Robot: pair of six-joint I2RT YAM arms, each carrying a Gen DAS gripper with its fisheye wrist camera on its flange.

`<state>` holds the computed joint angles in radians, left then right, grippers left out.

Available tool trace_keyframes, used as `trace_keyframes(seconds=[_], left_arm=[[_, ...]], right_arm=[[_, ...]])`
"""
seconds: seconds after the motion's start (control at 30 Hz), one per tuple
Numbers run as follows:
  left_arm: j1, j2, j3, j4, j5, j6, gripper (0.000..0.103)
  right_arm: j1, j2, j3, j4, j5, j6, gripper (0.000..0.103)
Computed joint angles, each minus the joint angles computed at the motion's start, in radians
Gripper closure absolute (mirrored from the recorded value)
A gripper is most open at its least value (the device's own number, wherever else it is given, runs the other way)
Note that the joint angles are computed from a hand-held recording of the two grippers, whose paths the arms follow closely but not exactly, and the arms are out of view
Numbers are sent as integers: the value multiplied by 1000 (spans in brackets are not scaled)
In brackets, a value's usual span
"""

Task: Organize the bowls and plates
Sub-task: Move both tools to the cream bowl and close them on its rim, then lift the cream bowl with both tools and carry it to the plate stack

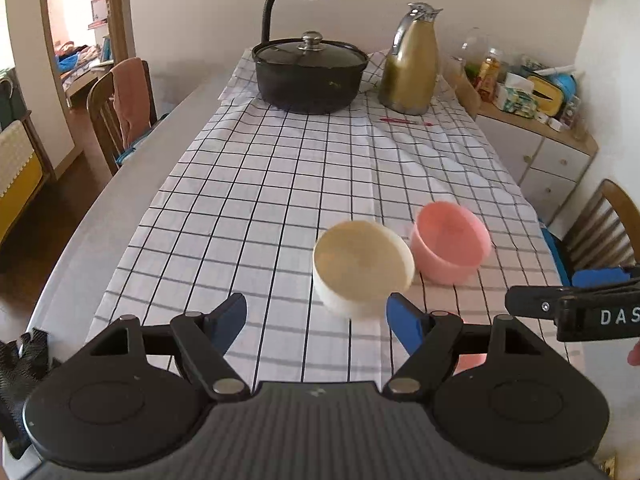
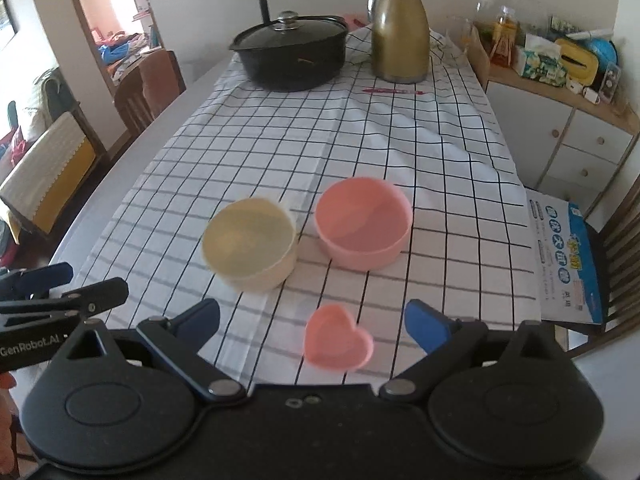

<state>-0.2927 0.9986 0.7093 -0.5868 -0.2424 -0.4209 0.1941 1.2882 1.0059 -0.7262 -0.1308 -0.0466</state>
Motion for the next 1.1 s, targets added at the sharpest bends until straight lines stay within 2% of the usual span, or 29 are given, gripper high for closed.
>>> trace_keyframes(seconds=[0.3,0.4,0.53,0.73,0.8,0.83,0.93,1.0,1.03,1.1], left_arm=[[118,320,70,205,56,38,26],[143,405,92,255,65,51,26],[171,503,114,310,109,58,26],[194,604,127,371,152,55,28],[206,625,132,378,184,54,43],[209,637,138,375,191,50,45],[207,655,141,380,190,49,57],[209,664,143,383,201,54,71],[209,666,144,383,205,56,71],[205,667,144,382,201,66,75]], right_arm=[[16,252,77,101,-36,-3,10],[40,319,89,133,-23,5,15],[72,393,108,166,-2,24,16],[104,490,143,202,11,56,30],[110,508,149,210,16,63,35],[110,514,150,214,15,66,36],[110,533,159,216,8,72,50],[110,540,163,215,4,77,59],[110,545,166,214,-1,80,61],[109,548,169,212,-10,83,72]])
